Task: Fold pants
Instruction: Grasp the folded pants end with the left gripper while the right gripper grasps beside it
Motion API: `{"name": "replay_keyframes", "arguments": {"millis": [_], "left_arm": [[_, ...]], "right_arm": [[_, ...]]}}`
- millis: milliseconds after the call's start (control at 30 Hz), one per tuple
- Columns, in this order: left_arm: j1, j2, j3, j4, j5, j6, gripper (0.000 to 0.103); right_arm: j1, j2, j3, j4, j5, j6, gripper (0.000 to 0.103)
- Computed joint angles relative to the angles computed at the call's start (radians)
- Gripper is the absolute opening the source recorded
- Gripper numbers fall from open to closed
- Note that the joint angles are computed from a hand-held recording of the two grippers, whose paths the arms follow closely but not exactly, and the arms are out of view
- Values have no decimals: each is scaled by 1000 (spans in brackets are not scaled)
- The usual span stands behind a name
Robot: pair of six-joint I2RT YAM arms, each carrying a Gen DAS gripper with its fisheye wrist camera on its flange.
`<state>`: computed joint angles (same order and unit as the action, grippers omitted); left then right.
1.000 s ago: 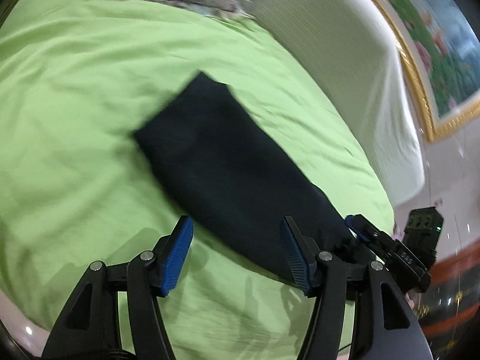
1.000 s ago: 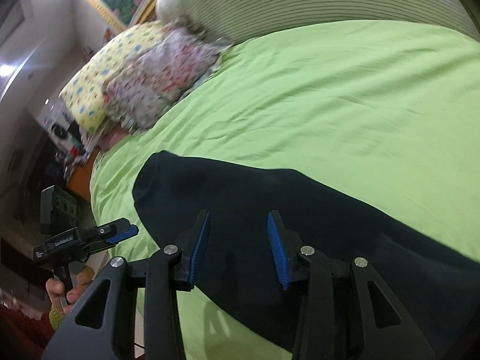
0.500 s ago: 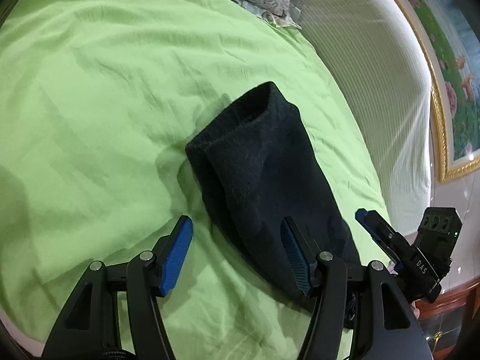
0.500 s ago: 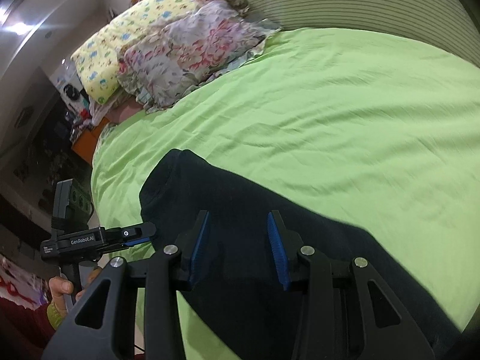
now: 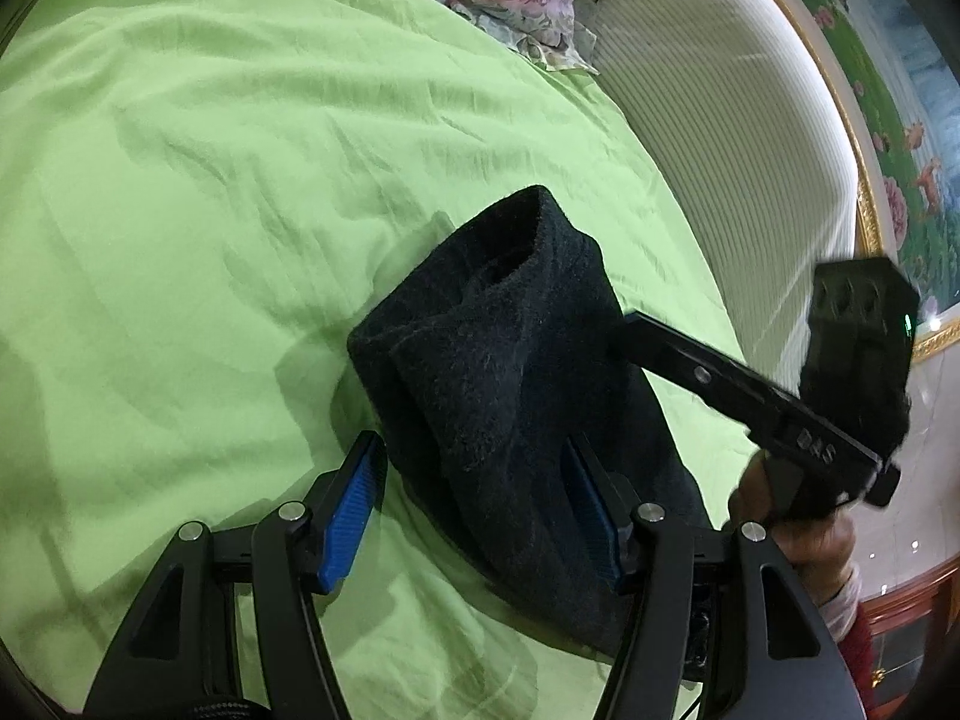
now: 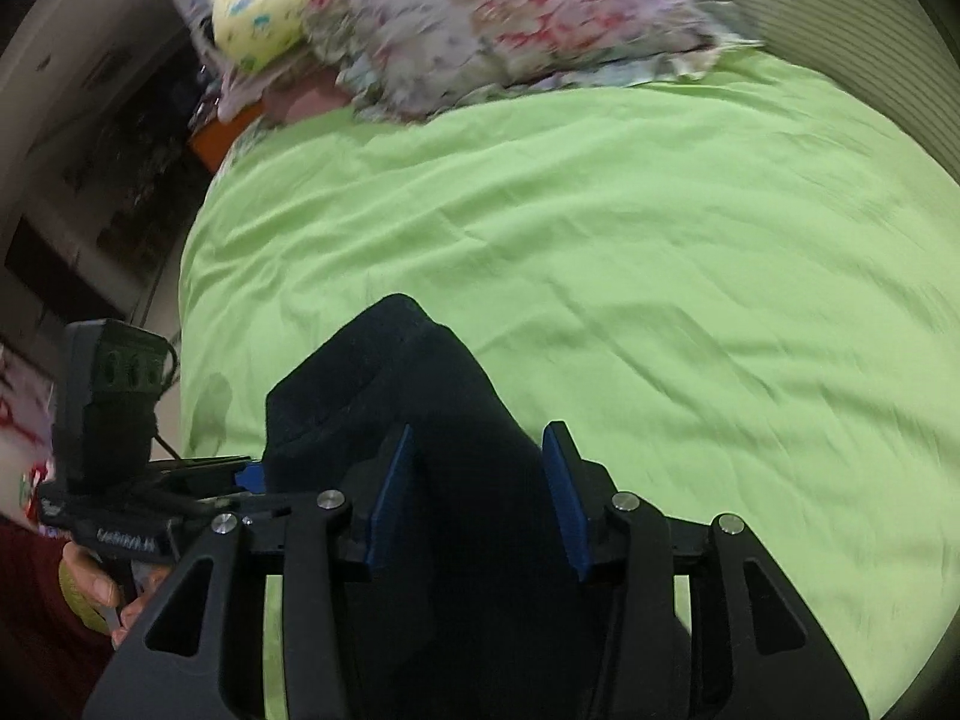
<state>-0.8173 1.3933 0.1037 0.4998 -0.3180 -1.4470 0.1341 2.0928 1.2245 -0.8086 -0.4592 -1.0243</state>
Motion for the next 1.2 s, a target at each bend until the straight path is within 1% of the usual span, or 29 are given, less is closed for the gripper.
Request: {"name": "replay_keyframes", "arguments": {"millis": [133, 167, 200, 233, 267, 300, 333, 400, 433, 500, 600, 700, 867, 1033, 1100, 1200], "left_arm": [[-36, 6, 34, -63, -42, -16, 59], [-34, 13, 44, -73, -45, -15, 56], [-31, 18, 52, -83, -46, -15, 49], [-25, 24, 58, -88, -41, -10, 45], [-17, 27, 63, -95, -33, -5, 36], [-8, 27, 61, -88, -23, 2, 31], [1, 25, 52, -66, -11, 10, 30], [1, 8, 36, -39, -3, 10, 26], [-3, -6, 36, -43, -3, 10, 25], [-16, -46, 51, -82, -8, 20, 20], [-49, -122, 110, -196, -25, 49, 20], [-103, -180, 185, -304, -72, 84, 20], [-188, -194, 312, -389, -121, 145, 20], [-242, -115, 484, -437, -113, 237, 20], [-278, -77, 547, -450, -122, 260, 20], [-325, 19, 669, -459, -124, 301, 20]], "right_arm": [[44, 66, 51, -33, 23, -8, 46], [53, 82, 64, -43, 29, -4, 46], [57, 86, 65, -42, 29, -2, 44], [58, 85, 62, -40, 27, -3, 35], [55, 79, 57, -40, 24, -9, 31], [49, 69, 47, -37, 17, -14, 28], [39, 61, 43, -41, 7, -21, 24], [13, 50, 46, -68, -19, -38, 21], [-1, 40, 47, -83, -34, -46, 20], [-33, 15, 51, -118, -64, -67, 19], [-90, -38, 54, -173, -109, -108, 19], [-164, -88, 70, -248, -160, -159, 19], [-308, -127, 139, -404, -240, -252, 19], [-482, -94, 244, -562, -296, -370, 18], [-561, -51, 317, -643, -312, -416, 18], [-654, 4, 410, -727, -321, -467, 18]]}}
